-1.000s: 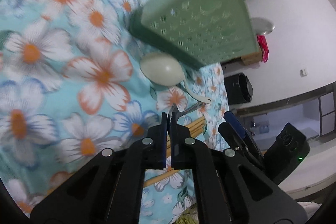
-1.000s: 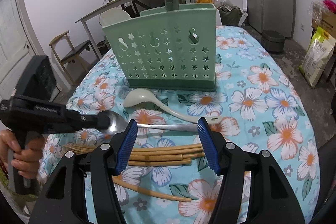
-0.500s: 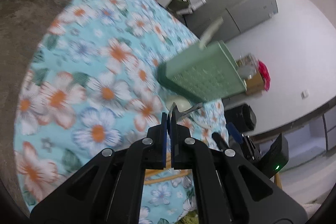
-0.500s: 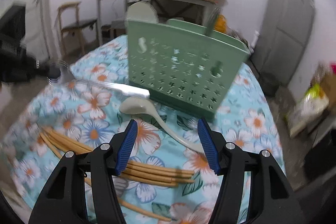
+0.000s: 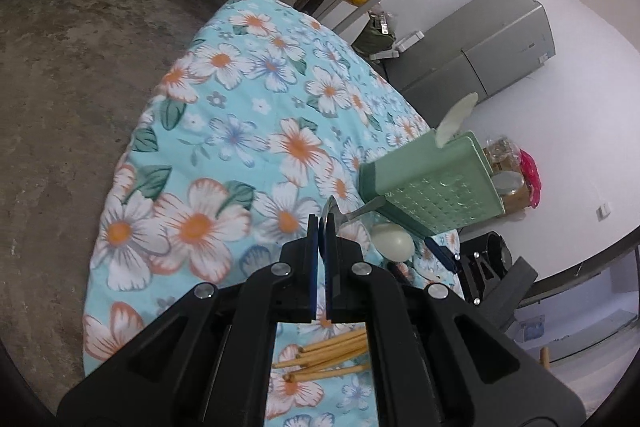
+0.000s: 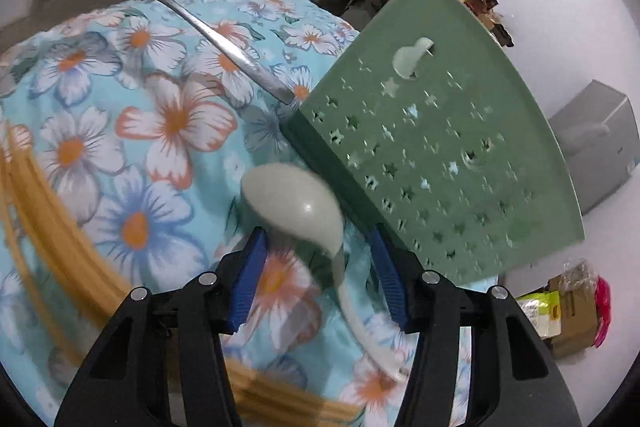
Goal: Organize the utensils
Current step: 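Lift the metal spoon with the left gripper while the right moves toward the white ladle, then carry the spoon with the left gripper over the green holder while the right carries the white ladle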
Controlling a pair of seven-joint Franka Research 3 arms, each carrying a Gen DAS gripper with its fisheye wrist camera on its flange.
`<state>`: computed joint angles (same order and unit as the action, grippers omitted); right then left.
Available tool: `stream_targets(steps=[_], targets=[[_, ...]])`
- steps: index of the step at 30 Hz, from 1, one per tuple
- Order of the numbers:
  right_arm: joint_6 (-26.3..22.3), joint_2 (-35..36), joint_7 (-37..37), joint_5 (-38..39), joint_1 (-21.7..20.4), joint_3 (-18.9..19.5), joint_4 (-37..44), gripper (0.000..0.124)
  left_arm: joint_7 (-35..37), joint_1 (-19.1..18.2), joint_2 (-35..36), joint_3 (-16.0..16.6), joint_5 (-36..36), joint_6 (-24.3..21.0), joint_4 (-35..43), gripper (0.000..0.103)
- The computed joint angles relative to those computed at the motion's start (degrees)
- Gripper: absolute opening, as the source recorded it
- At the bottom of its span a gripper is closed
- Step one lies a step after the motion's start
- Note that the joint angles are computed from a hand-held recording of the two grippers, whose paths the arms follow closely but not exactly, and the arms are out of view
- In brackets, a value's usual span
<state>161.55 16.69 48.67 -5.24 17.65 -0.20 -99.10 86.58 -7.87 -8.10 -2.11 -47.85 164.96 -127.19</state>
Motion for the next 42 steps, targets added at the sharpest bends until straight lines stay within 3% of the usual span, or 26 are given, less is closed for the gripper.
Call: stream_targets(steps=[8, 11, 14, 19, 25, 30, 32, 36, 40, 42], targets=[[1.8, 3.6, -0.5, -7.1, 3.6, -2.1, 4.2, 0.039, 0.3, 0.8, 0.2, 0.4, -0.3, 0.2, 0.0, 0.001], [3.0, 4.5, -0.2, -9.7, 5.1, -3.4, 4.4, 0.028, -0.7, 1.1, 0.1, 0.3, 0.6, 0.4, -0.2, 0.001], [7.7, 4.5, 3.4, -14.5, 7.6, -6.8, 2.6, 0.019, -2.2, 1.3, -0.2, 0.1, 2.1, 1.1, -0.4, 0.001], [12.1, 1.9, 5.2, -12.6, 6.6, -6.7, -0.3, 0.013, -5.3, 1.0, -1.4, 0.1, 5.7, 3.0, -1.1, 0.001], [14.2, -2.0, 4.9, -3.2, 1.8, -2.6, -1.7, 0.010, -10.5, 0.0, -4.3, 0.0, 13.2, 8.0, -2.4, 0.001], [15.6, -5.0, -2.2, 11.6, -6.5, 5.5, -2.2, 0.010, -14.5, -1.0, -6.6, -0.2, 21.3, 11.7, -2.2, 0.001], [15.8, -6.4, -7.8, 20.9, -10.7, 9.9, -2.5, 0.010, -17.4, 0.7, -7.2, -2.3, 26.7, 12.5, -1.3, 0.001], [15.0, -8.5, -18.2, 38.4, -16.0, 14.9, -1.8, 0.010, -21.8, 3.4, -6.7, -5.7, 35.7, 12.7, 1.7, 0.001], [12.1, -7.5, -24.1, 50.7, -17.8, 15.4, 2.6, 0.010, -26.8, 5.3, -4.4, -7.8, 43.9, 10.9, 6.0, 0.001], [9.7, -7.1, -25.9, 56.1, -18.5, 14.8, 5.0, 0.010, -32.7, 8.8, -2.7, -10.9, 51.4, 8.8, 9.1, 0.001]])
